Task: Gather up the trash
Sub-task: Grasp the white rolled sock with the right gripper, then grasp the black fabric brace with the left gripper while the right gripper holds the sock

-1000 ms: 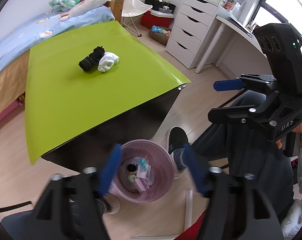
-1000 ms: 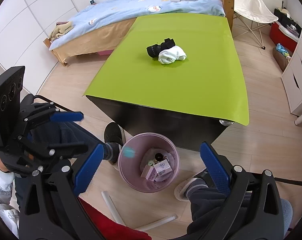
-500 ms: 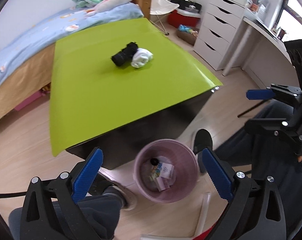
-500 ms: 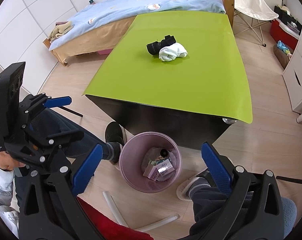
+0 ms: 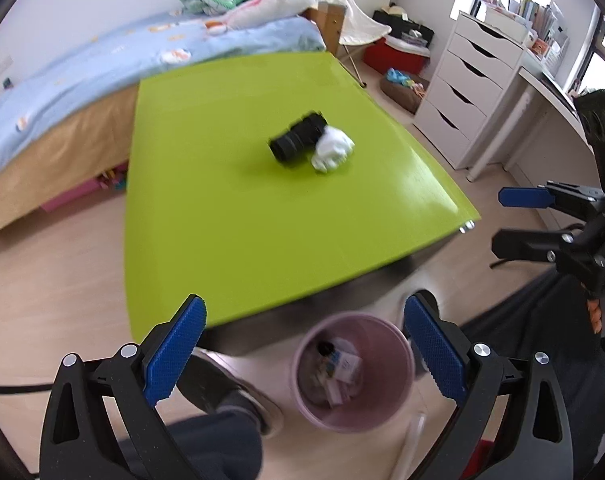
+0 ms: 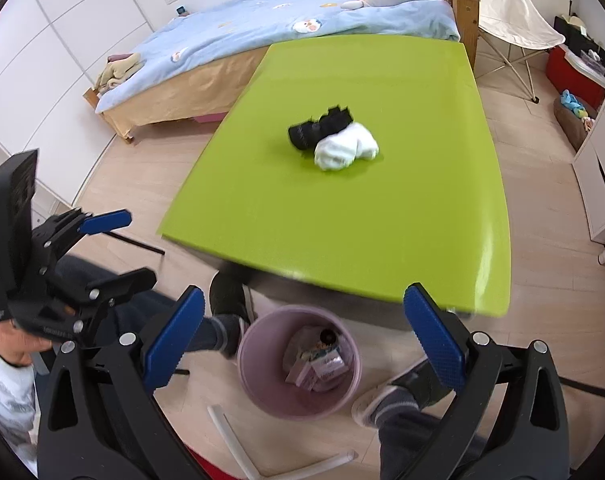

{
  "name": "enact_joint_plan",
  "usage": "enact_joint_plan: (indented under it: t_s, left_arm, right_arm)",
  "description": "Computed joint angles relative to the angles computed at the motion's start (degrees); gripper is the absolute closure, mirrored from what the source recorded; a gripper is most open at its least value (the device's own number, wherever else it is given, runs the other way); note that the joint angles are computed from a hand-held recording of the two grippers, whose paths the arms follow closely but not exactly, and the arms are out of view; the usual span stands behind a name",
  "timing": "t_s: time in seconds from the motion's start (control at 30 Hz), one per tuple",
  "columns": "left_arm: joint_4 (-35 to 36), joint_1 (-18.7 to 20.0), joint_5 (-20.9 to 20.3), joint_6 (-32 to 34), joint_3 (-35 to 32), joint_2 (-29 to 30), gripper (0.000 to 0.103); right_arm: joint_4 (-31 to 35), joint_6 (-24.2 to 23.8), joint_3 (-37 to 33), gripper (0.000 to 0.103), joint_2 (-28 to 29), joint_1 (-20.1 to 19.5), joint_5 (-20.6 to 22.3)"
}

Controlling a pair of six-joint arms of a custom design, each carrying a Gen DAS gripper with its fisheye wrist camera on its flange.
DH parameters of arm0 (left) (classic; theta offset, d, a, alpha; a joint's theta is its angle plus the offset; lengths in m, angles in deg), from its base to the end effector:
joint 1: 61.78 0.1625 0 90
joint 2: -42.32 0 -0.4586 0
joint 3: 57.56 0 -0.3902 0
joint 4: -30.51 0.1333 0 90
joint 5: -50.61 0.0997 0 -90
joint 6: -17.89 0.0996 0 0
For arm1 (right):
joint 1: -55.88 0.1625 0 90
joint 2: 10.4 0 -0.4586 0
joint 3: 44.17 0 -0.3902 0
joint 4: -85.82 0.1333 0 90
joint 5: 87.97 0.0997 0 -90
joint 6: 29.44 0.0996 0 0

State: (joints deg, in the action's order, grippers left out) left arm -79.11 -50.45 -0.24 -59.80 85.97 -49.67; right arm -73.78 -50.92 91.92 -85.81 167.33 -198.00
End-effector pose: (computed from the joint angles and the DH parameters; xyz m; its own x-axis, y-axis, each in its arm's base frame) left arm -0.2267 -0.2455 0.1970 -0.7758 0.0132 -0.6308 0.3484 0.8425 -0.4108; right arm 0.2458 -0.3543 0.1891 -0.6995 -0.6104 0.3716 -0.6635 0.7479 -0.0204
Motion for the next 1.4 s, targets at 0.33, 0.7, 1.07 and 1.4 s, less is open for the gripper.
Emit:
enact_joint_plan:
  t_s: [0.33,0.7,1.07,1.4]
  left_arm:
    - [0.4,5.4,5.6,4.0,-2.4,0.6,0.008]
    - [-1.2,4.7,7.9,4.6,-1.4,0.2,0.008]
    - [-7.7,5.4,6.6,7.5,1.0,-1.7,0.008]
    - [-9.3,5.8,6.2,8.6,1.2,-1.1,0.008]
  right_arm:
    - [2.6,6.8,-13.4,0.005,12.6,0.4,-1.6]
    - [10.0,18.2,-23.1,0.005,22.1,-2.6,-2.0]
    - [10.7,21.7,-25.2,0.036,25.7,-4.3,-1.0]
    - [10.6,20.8,-25.5,0.074,26.1,-5.0,1.3]
